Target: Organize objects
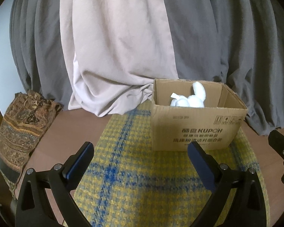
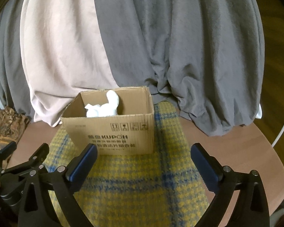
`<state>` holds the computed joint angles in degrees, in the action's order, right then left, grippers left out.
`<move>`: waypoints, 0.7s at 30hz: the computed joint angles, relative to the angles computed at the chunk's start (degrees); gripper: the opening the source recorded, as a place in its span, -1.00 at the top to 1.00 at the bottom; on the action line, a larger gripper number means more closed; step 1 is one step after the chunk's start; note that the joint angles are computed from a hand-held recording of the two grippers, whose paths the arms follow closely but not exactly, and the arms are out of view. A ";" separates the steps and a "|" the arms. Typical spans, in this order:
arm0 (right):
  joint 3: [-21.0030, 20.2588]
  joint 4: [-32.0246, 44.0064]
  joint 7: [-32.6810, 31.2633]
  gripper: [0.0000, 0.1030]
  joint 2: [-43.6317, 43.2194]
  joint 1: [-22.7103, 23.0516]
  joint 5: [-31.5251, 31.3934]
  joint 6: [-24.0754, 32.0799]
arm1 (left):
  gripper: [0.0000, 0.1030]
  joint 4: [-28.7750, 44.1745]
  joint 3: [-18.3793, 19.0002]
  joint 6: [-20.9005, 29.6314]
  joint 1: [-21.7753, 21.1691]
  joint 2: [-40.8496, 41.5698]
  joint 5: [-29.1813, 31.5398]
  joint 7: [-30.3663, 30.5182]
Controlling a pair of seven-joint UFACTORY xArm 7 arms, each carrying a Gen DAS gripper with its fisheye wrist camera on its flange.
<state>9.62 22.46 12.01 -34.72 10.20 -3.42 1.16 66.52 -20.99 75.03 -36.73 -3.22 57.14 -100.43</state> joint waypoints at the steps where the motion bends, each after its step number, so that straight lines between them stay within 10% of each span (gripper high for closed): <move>1: -0.26 -0.33 -0.05 -0.93 -0.31 0.29 0.08 0.14 | -0.96 -0.19 -0.20 0.35 -0.19 -0.19 -0.11 -0.27; 21: -3.11 -9.56 -0.20 -0.94 -11.84 3.06 2.41 4.76 | -0.99 -1.52 -2.81 6.08 -4.59 -0.64 -3.57 -3.93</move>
